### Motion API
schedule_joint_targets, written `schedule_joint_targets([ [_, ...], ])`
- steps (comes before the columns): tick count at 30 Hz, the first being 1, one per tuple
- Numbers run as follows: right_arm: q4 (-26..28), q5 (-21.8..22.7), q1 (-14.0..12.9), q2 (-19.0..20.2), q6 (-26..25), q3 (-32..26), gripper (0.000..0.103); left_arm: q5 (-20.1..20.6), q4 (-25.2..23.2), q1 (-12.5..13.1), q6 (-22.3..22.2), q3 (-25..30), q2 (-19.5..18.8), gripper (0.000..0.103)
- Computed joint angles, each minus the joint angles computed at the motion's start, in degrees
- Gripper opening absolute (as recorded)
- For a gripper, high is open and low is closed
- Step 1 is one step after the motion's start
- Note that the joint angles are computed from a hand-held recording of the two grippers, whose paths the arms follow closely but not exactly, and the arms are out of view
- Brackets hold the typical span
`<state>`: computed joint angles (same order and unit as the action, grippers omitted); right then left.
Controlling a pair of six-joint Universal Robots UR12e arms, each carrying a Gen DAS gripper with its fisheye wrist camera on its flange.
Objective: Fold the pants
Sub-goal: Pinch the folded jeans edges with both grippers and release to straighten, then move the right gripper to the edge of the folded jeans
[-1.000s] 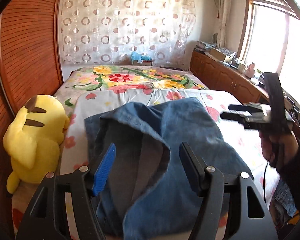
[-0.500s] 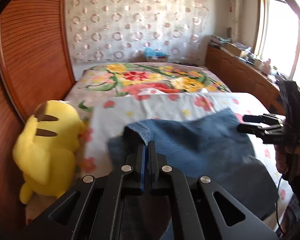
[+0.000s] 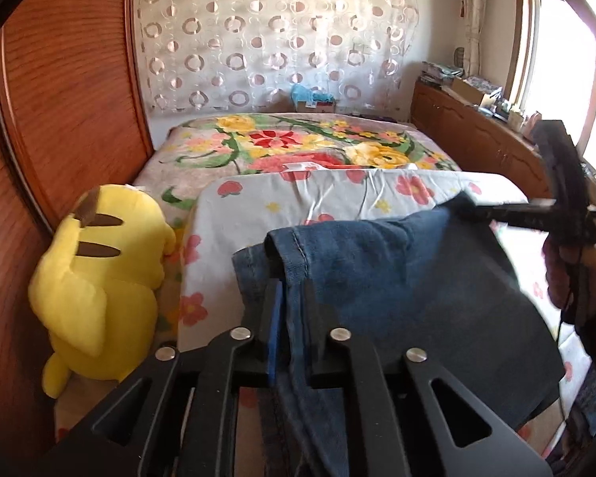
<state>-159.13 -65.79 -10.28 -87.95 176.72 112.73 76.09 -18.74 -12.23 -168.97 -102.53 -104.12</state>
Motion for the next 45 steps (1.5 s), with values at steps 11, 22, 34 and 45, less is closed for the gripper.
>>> schedule_joint_targets([
  [11,-5.22,-10.38,2.90,-1.00,-1.80,0.61,0.046,-5.31,5.28,-0.11,-0.58,-4.18,2.80,0.064],
  [22,2.45,-8.00,2.13,-5.90,-5.80,6.81,0.056,-6.05,2.92,-2.98,-0.28,-6.56,2.52,0.064],
  [34,2.93,-5.31,1.53,-9.18,-4.11,11.13,0.059,-2.77,1.56,-3.57,1.39,-9.35,3.06,0.064],
  [45,1.52,-2.91,0.36,-12.34,-3.06,14.40,0.059,-3.27,4.65,-3.22,1.38,-11.44,3.55,0.064],
])
